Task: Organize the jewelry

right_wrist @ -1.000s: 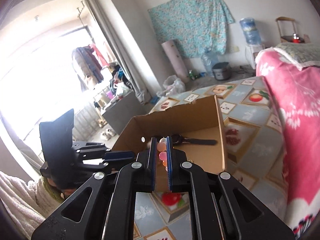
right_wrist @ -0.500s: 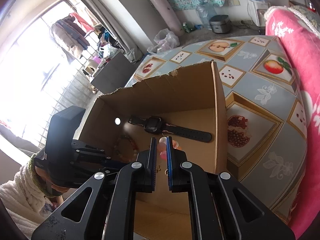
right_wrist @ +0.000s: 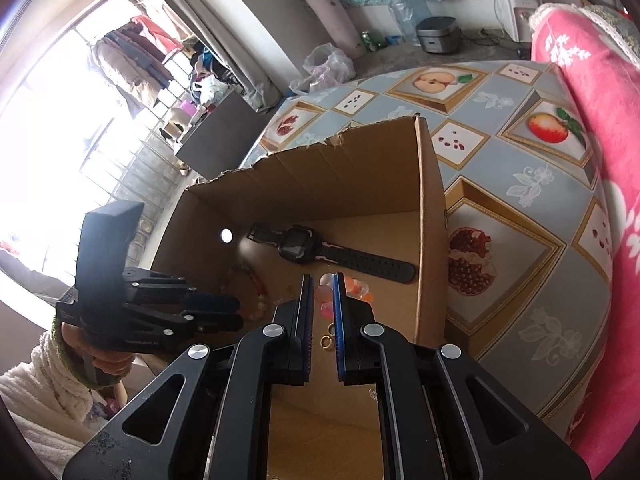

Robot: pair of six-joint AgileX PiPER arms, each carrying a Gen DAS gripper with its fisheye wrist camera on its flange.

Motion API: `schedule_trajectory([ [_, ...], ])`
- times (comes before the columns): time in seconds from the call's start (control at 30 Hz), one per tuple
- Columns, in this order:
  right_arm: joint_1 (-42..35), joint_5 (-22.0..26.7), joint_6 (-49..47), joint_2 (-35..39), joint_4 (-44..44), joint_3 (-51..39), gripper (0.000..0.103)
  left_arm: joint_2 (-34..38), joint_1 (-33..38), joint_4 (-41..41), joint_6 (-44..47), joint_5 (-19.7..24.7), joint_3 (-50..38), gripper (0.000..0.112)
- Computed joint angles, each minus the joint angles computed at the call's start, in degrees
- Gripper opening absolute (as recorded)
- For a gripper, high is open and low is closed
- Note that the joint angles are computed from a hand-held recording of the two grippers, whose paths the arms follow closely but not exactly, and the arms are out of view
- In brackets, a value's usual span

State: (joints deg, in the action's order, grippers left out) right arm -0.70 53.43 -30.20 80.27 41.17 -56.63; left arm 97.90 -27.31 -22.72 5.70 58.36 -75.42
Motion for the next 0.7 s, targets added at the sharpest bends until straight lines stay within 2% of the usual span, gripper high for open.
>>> schedule_trajectory([
  [0.03, 0.67, -0.50, 1.79, -0.35, -1.70, -0.28, 0.011, -2.11, 0.35, -0.39, 0.37, -1.18, 1.70, 0.030],
  [0.13, 2.92, -3.31, 6.45, -2.79, -7.49, 0.00, 0.012, -7.67, 1.36, -0.84, 1.10, -4.85, 6.74, 0.034],
  [0.3, 3.35, -6.25, 10.67, -8.20, -12.23, 2.74, 0.014, -18.06, 2.81, 0.31, 0.30, -11.12, 13.85, 0.043],
  [0.4, 2.27, -8.29, 12.94, -13.04, -13.73, 5.90, 0.020, -25.11, 5.44, 0.14, 0.15, -14.38, 18.27, 0.059],
  [0.47, 1.58, -10.10, 15.41, -16.13, -15.43, 8.16, 0.036, -28.17, 7.45, -0.47, 0.70, -15.96, 20.55, 0.074],
  [0.53, 1.15, -12.01, 18.05, -17.81, -16.63, 9.97, 0.047, -30.71, 9.77, -0.36, 0.53, -17.17, 22.55, 0.080],
  [0.6, -1.49, -12.39, 17.64, -18.19, -13.64, 12.02, 0.052, -32.14, 13.06, -3.81, 3.14, -18.62, 25.77, 0.083],
  [0.7, -6.35, -9.45, 11.16, -15.41, -3.64, 14.05, 0.053, -30.20, 18.90, -14.32, 11.58, -16.29, 28.70, 0.083],
])
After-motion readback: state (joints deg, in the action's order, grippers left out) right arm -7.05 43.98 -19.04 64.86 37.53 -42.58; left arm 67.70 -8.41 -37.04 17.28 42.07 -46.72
